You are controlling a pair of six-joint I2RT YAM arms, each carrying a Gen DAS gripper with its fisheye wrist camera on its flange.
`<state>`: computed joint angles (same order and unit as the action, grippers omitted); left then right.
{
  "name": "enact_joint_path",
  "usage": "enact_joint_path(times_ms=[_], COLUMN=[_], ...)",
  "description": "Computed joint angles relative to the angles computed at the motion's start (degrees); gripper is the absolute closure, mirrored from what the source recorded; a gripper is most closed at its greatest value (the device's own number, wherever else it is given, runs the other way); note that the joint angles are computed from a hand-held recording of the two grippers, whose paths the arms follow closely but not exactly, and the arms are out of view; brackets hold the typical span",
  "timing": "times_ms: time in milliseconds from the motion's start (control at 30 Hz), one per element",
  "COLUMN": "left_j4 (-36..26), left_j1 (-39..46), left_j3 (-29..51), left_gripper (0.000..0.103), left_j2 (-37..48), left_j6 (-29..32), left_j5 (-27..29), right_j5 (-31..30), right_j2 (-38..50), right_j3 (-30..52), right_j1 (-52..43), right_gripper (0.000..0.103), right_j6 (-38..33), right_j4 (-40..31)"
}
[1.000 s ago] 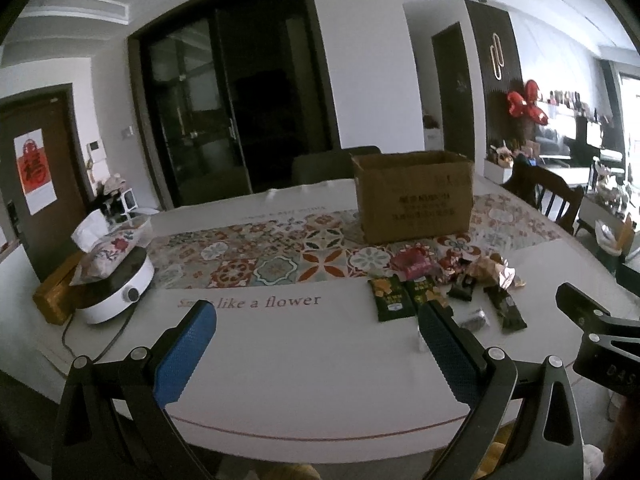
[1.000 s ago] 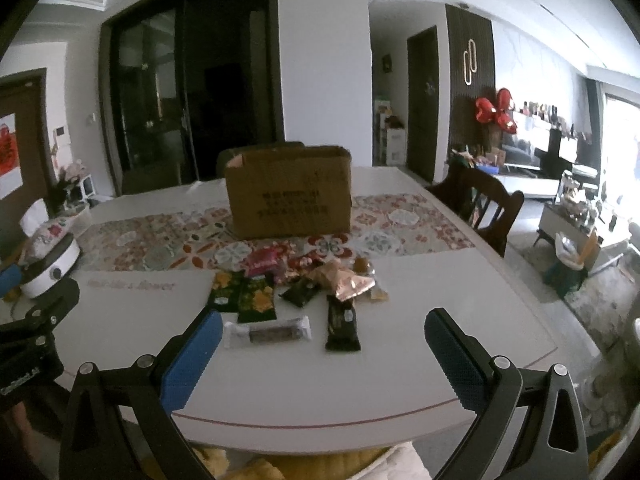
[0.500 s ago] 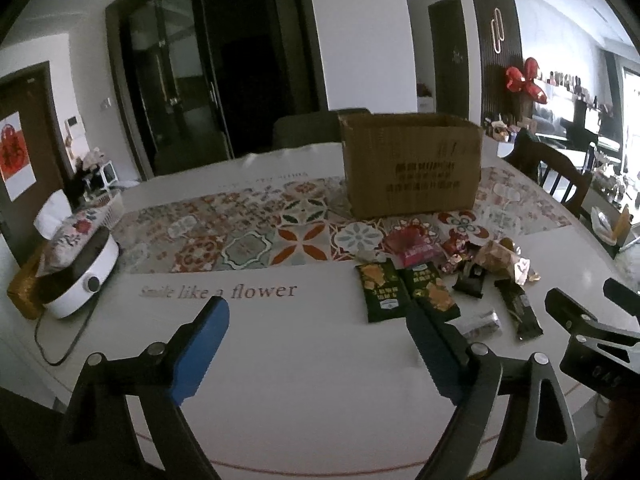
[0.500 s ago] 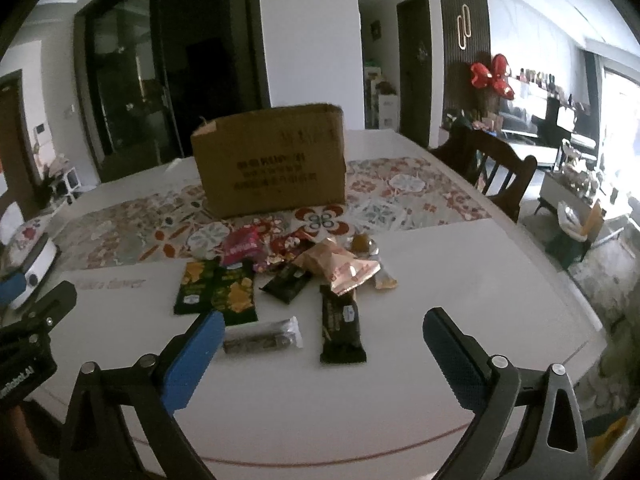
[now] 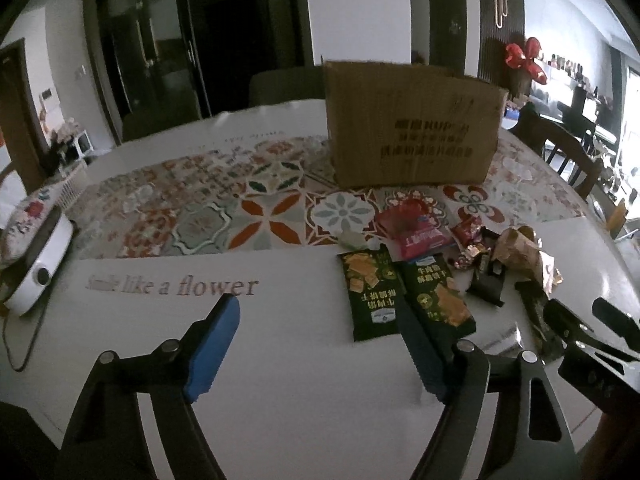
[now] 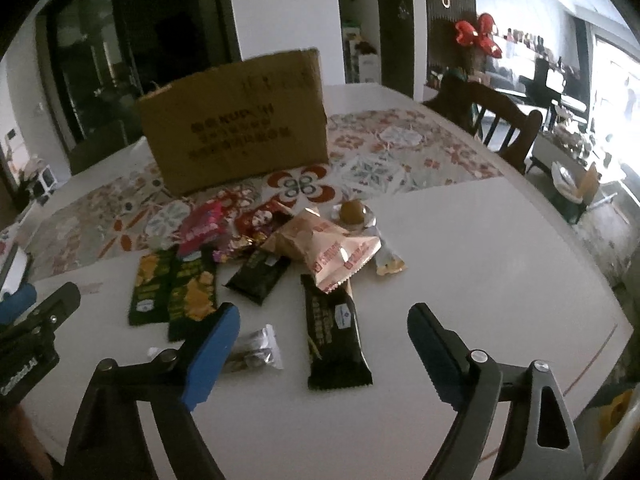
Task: Organize snacks
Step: 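Grasp the green cracker packet with the left tool while the right tool grasps the dark chocolate bar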
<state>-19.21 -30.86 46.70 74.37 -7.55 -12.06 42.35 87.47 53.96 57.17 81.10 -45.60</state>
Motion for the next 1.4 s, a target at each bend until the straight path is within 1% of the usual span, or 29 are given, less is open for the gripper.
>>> enact_joint_path(times_ms=[67,167,233,333,600,767,867,933,1100,1233,1300,1333,1367,1400], left_j4=[0.61,1.19,1.26,1.59,1.48,1.67,1.81,1.90,1.97,2.41,2.68,2.83,2.99,3.01], left_j1=[0.57,0.91,1.00,0.92,0.05,-0.50,-0.58,-0.70,-0.83,-0.69,-0.61,-0.44,-0.45,-0.52], left_j3=[1.19,3.00,4.14,6.06,10.18,11.49,12.10,12.62,13.59,13.63,13.44,13.18,12.96,12.90], left_gripper=[0.027,0.028,0.029,0.030,0.035,0.037,0.037,0.037,0.037,0.038,0.046,0.054,0.057,0.057], left_j2=[3.01,7.23,9.27,12.54,18.82,21.05,22.20,23.08,24.72,25.22,25.08,24.81,24.57,24.53], left_j6=[-0.03,-0.42,-0.82,-1.21,-1.73,-1.87,-2.01,-1.96,-1.94,-2.05,-1.97,-1.96,-1.82,-1.75], left_j5=[1.49,3.01,3.82,4.65,5.52,4.78,4.74,4.37,4.45,4.79,5.22,5.84,5.81,5.77], right_j5=[-1.47,-3.06,-4.30,-5.69,-6.86,-7.85,-8.09,-8.16,-8.81,-8.86,-8.69,-8.35,-8.10,-8.00], right_j2=[0.87,1.75,2.34,2.92,3.46,3.66,3.95,4.09,4.98,5.70,5.99,6.36,6.36,6.25], right_j3=[-0.14,-0.43,-0.61,-0.85,-1.35,-1.93,-1.98,-2.04,-1.74,-1.26,-0.96,-0.58,-0.62,-0.69], right_j1=[-1.58,-3.19,-4.30,-5.64,-7.55,-8.72,-9.03,-9.24,-9.54,-9.55,-9.52,-9.34,-9.28,-9.20], right_gripper=[0.020,0.021,0.024,0.026,0.031,0.035,0.036,0.039,0.041,0.045,0.047,0.052,0.056,0.063], right_j6=[-1.44,-3.22,-4.50,-5.69,-7.14,-8.70,-9.52,-9.98,-10.40,-10.05,-10.16,-9.99,-10.02,-9.96], right_j4=[1.70,3.58,4.85,6.19,7.94,9.86,10.78,11.32,11.88,11.32,11.09,10.54,10.35,10.33])
